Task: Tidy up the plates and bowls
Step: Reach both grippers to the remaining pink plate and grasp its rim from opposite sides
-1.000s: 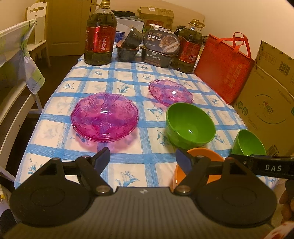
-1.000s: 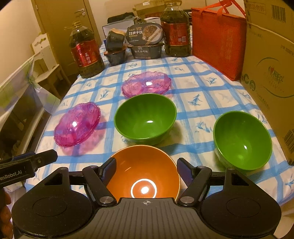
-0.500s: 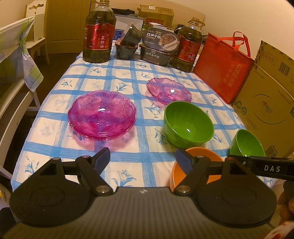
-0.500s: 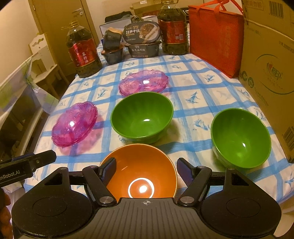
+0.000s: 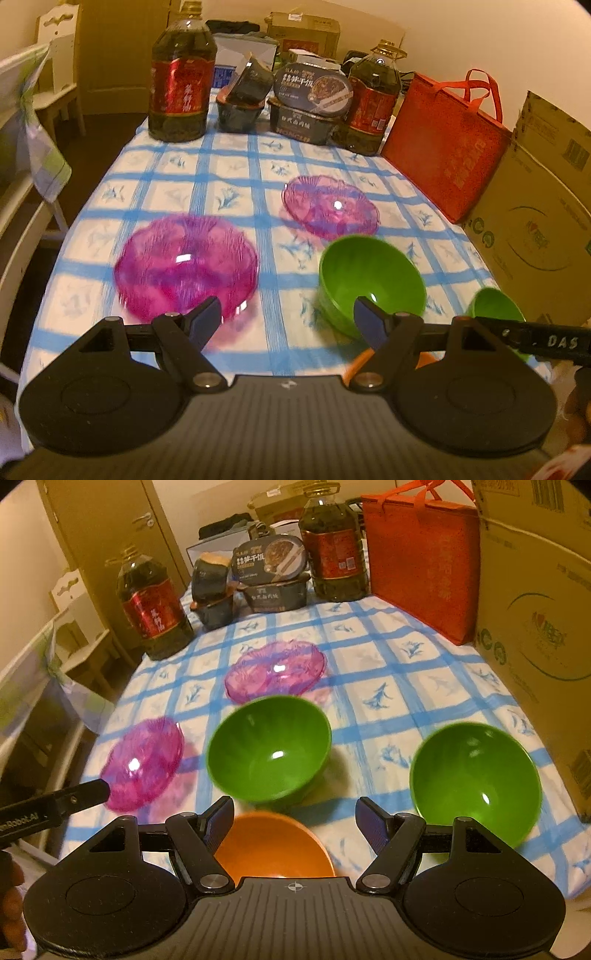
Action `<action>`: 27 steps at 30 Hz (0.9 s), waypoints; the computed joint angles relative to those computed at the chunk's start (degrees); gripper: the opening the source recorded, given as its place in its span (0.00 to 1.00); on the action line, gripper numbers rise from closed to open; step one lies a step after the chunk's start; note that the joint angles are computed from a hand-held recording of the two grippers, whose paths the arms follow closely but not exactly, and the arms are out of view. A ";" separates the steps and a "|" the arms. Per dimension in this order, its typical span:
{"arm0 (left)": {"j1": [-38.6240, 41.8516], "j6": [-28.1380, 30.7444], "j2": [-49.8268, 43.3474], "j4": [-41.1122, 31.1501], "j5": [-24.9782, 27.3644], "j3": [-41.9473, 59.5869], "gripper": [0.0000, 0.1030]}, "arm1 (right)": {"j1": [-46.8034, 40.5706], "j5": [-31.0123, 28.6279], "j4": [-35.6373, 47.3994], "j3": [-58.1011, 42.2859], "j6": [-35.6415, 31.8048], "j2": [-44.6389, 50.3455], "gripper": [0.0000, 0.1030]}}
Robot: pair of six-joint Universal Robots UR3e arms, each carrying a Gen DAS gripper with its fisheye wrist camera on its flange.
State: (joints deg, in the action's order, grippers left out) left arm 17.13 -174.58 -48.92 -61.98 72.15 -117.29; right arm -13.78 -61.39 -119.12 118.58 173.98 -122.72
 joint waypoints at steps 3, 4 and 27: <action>-3.53 -1.96 -8.72 7.06 2.83 2.61 0.77 | 1.12 -1.60 -5.49 -2.59 0.92 6.68 0.70; -4.21 -2.39 -10.96 8.42 3.22 3.50 0.77 | 1.33 -1.83 -7.15 -3.49 1.08 9.12 0.70; -14.54 -6.47 -72.25 21.81 13.43 46.25 0.67 | 5.80 -1.51 -11.63 -51.61 6.22 68.52 0.70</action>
State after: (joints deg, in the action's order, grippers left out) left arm 2.60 -181.05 -121.17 -40.17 85.58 -71.03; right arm -7.98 -62.90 -130.75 66.97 180.20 -54.21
